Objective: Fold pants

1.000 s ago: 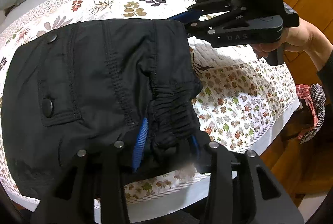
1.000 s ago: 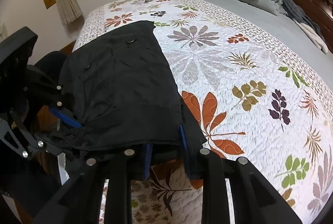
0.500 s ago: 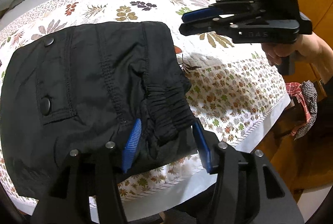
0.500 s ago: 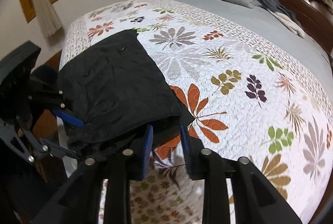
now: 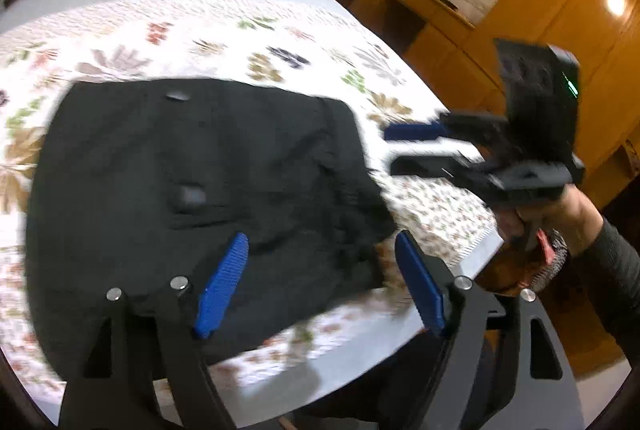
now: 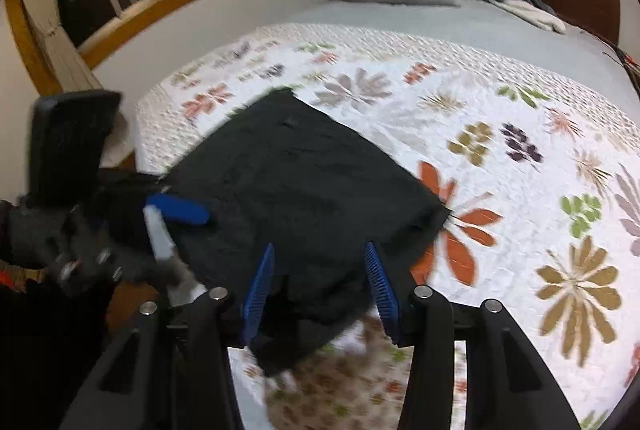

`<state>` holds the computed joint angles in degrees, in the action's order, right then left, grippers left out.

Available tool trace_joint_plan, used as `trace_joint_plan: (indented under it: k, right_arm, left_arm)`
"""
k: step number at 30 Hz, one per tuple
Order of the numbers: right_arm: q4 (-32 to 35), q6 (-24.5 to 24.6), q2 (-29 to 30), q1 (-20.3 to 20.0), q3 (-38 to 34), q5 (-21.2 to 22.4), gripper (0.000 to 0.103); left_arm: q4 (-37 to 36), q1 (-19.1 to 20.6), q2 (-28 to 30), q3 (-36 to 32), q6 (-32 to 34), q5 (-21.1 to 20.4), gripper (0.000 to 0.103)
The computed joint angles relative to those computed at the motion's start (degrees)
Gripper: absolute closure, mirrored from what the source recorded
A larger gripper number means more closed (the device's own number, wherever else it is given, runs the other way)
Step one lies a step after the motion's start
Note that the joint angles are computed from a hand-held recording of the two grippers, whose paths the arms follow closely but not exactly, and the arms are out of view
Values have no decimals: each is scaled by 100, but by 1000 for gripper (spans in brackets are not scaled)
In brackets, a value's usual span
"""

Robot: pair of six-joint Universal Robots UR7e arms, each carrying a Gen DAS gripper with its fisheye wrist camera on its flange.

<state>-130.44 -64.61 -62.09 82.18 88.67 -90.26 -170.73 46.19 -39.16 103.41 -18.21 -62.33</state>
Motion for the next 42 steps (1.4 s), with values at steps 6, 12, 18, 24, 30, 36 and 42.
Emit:
trace_joint_plan:
  k: [6, 12, 18, 24, 30, 36, 42]
  right_arm:
    - [-300, -271, -127, 22, 609, -135, 54]
    - [-510, 205, 64, -191, 606, -345, 56]
    - [-234, 1046, -10, -170, 273, 413, 50]
    - [-340, 2022, 517, -163, -445, 1019, 46]
    - [114, 2547, 1218, -220, -1196, 563, 48]
    - [214, 2450, 1423, -277, -1371, 523, 48]
    - [-31, 2770, 1040, -326, -1026, 841, 40]
  left_arm:
    - [-256, 191, -524, 496, -202, 413, 21]
    - [-170, 423, -694, 657, -329, 448, 21]
    - [-402, 458, -890, 922, -352, 368, 20]
    - [-324, 382, -1042, 1003, -404, 630, 17]
    - [-159, 296, -1117, 978, -52, 1135, 14]
    - [79, 452, -1119, 837, 125, 1153, 14]
    - [117, 497, -1153, 762, 361, 1147, 14]
